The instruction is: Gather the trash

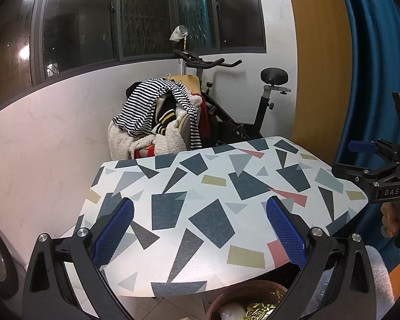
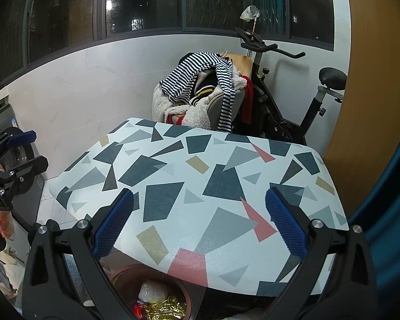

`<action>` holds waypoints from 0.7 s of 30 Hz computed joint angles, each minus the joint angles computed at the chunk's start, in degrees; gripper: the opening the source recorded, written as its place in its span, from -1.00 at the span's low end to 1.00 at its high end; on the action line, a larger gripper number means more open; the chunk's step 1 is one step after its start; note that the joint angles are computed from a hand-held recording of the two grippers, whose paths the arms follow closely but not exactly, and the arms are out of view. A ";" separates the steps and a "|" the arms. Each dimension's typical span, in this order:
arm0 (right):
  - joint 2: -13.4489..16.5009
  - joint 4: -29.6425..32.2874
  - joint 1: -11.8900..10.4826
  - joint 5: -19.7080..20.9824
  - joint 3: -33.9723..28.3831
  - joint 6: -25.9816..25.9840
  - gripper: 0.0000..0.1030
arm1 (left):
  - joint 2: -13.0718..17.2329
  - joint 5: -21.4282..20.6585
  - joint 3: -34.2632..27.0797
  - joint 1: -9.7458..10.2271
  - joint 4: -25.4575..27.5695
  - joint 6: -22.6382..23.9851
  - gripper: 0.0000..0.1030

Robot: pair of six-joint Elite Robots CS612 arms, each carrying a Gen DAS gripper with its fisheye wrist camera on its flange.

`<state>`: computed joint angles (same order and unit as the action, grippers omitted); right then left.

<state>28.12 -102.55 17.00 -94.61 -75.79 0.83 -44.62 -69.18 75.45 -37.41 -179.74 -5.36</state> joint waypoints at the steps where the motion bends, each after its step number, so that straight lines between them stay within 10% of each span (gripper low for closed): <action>1: 0.06 -0.03 -0.04 0.03 -0.01 -0.08 0.89 | 0.00 0.04 -0.06 -0.01 0.19 -0.06 0.89; 21: 0.04 0.28 0.12 -0.26 -0.27 -0.08 0.89 | -0.45 1.92 -0.10 -0.36 1.50 -0.61 0.89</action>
<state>28.17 -102.27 17.13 -94.87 -76.06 0.75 -45.08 -67.26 75.35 -37.76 -178.23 -5.96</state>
